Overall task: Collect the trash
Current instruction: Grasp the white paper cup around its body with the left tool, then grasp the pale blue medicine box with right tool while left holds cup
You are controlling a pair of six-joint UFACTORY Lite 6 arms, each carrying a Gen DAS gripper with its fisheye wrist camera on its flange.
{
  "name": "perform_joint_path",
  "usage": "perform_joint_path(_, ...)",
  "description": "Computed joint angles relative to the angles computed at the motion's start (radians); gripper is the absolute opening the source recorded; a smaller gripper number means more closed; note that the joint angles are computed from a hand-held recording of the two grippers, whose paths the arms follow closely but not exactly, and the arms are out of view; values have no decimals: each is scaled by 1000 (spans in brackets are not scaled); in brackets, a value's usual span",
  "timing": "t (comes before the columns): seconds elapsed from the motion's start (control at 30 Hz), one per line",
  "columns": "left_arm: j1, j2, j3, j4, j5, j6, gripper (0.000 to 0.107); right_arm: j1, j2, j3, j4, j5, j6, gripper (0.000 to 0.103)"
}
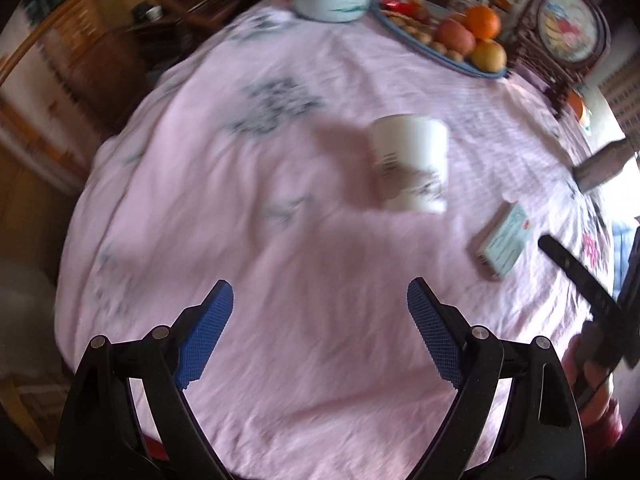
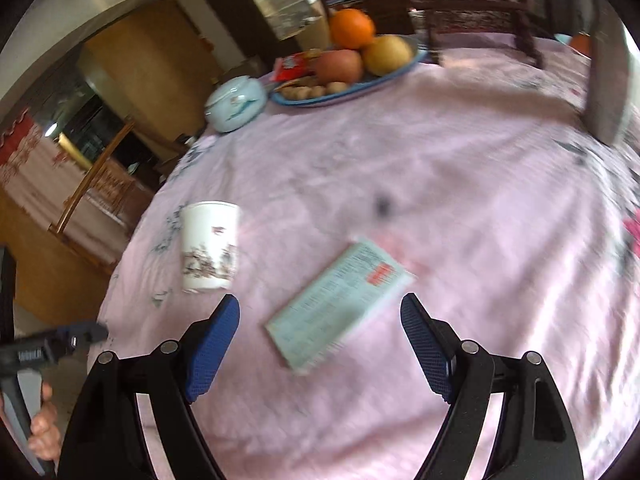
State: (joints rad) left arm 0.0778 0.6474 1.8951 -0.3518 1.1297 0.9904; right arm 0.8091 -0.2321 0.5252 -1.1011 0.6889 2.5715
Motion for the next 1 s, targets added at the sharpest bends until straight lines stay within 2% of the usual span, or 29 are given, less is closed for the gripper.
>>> perform_joint_path(0.13, -159, 7, -41, 13, -87, -48, 88, 194, -125, -98, 145, 167, 96, 82)
perform_joint_path(0.27, -274, 94, 12, 51, -122, -135, 88, 384, -167, -128, 254, 307, 227, 82)
perform_joint_path(0.4, -342, 192, 84, 107, -143, -219, 88, 511, -159, -136, 309, 366, 357, 82)
perform_joint_path(0.53, -379, 267, 153, 167, -178, -293, 88, 541, -151, -137, 316, 374, 403, 82)
perform_joint_path(0.6, -377, 299, 196, 164, -176, -311, 78, 533, -142, -132, 305, 366, 404, 82)
perform_joint_path(0.63, -366, 319, 237, 135, -145, -296, 73, 518, -136, -127, 294, 355, 394, 82)
perform_joint_path(0.77, -310, 235, 187, 28, -152, -205, 72, 411, -97, -94, 222, 282, 317, 82)
perform_joint_path(1.0, -191, 188, 243, -50, -34, -104, 73, 135, 33, -4, 44, 39, 187, 82)
